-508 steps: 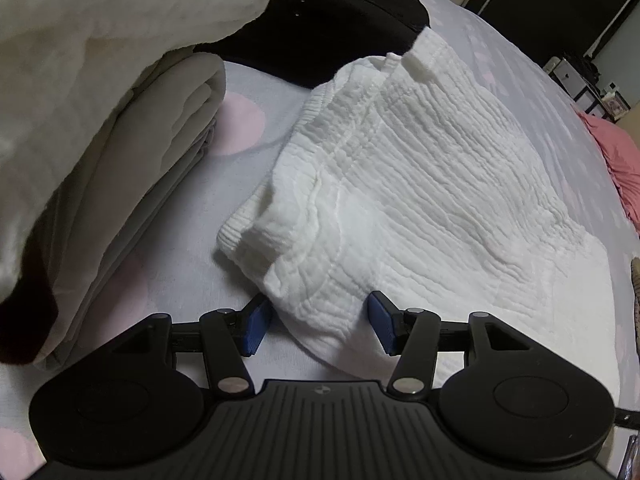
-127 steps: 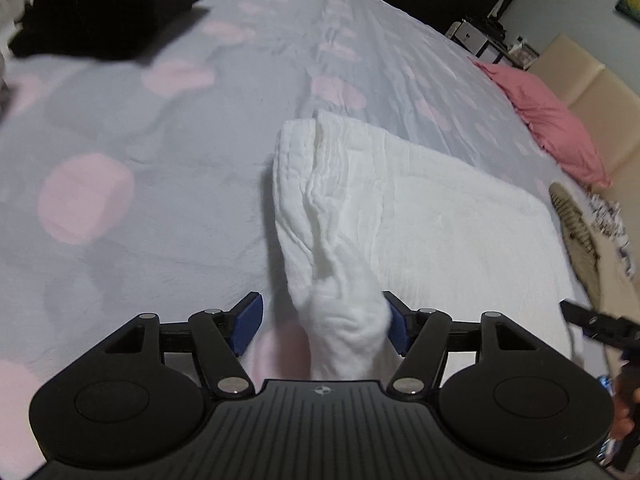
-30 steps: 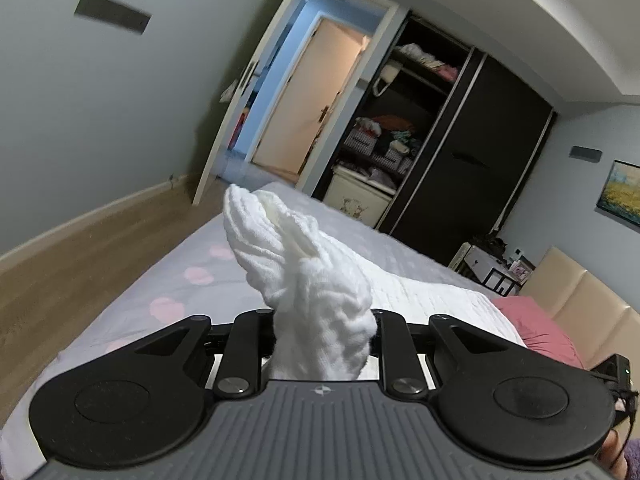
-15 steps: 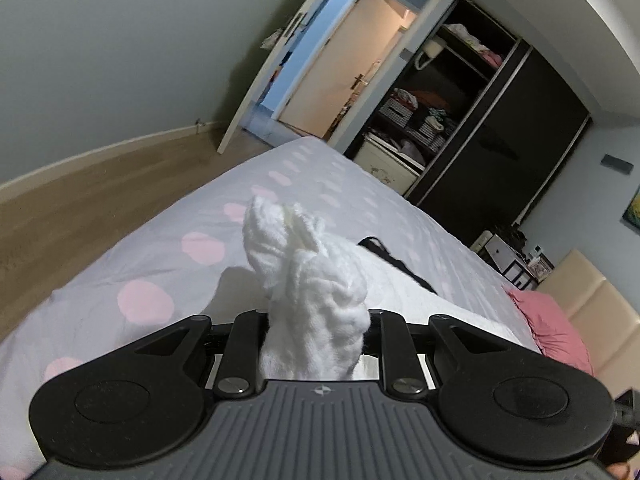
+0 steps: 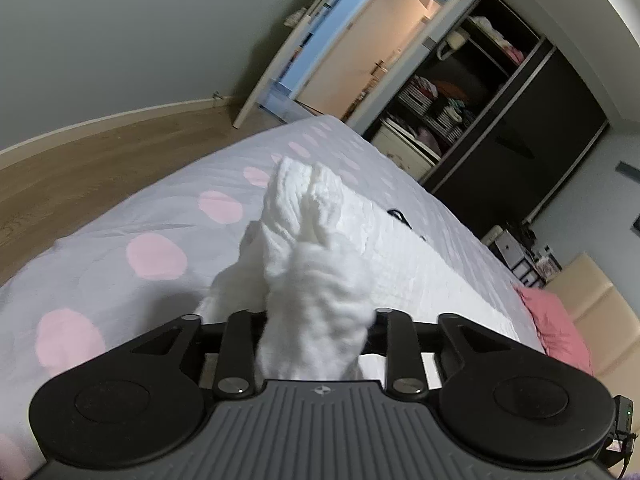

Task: Fold clothes
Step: 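Place the white garment on the folded clothes stack and open both tools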

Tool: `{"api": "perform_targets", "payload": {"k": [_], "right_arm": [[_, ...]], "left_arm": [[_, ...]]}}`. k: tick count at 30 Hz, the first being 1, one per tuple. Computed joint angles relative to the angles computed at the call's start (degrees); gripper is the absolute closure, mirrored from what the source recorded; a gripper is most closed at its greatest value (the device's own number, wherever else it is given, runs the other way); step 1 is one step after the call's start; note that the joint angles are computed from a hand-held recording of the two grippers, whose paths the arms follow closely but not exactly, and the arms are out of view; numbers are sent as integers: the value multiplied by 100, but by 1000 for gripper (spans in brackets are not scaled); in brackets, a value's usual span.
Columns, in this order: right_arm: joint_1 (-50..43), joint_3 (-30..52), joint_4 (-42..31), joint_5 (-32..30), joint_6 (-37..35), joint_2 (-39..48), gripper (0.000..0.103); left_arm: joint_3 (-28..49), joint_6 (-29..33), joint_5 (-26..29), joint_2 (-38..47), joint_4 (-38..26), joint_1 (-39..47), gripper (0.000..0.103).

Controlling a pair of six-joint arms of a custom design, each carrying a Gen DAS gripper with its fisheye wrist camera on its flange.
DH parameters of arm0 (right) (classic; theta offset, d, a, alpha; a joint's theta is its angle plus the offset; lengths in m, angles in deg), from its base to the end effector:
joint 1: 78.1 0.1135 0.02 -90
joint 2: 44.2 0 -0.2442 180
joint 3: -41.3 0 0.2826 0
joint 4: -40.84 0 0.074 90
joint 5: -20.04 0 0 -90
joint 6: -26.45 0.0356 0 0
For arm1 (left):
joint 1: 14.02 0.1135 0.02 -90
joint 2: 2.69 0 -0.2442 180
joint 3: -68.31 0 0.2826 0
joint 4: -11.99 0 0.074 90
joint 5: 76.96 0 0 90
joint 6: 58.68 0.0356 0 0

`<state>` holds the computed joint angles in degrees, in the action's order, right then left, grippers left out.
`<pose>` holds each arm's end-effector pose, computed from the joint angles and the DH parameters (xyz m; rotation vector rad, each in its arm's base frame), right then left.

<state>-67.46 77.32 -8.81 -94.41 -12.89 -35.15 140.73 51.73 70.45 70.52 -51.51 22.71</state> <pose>0.1239 0.0383 0.2390 0.4300 2.0581 1.0943 0.2363 0.1389 0.2594 -0.0395 2.1845 -0.8060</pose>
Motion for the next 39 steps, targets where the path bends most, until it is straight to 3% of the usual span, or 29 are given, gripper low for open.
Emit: {"api": "perform_targets", "payload": {"k": [1,6,8,11,14,16,22,24,28,31,39], "right_arm": [[-352,-34,-379,-263,-313,-375,59],[-895,491,-969,-207,-1379,-479,61],[-859,692,-776,-45,-1701,-232,66],[-720,823,-242,112,-1903,269,66],[-226,908,303,673,-2064,856,66],[172,895,670,1312,-2222,1281,66],[709,679,1620,1883,-2240,2388,66],[754,483,1911,1912,-2159,2654,66],[876,65,2703,2073,-2255,3031,67],[740,-1,2890,1912,-2354,3218,67],[374,370,2136,1311,-2773,2943,66]], "left_arm": [[33,73,-26,-119,-126,84,74],[-41,-72,-239,-1015,-210,478,71],[-100,-161,-372,-1460,-130,684,63],[-68,-211,-289,-1903,-104,872,63],[-19,-93,-307,-2172,-102,717,68],[-153,-297,-780,-2396,135,290,68],[-908,-843,-1940,-2605,941,-682,70],[-1164,-1037,-2243,-2467,1144,-763,73],[-1557,-1061,-2215,-2221,1335,-661,73],[-1771,-1237,-2062,-2142,1511,-573,73],[-1732,-1223,-2176,-2245,1300,-541,73]]}}
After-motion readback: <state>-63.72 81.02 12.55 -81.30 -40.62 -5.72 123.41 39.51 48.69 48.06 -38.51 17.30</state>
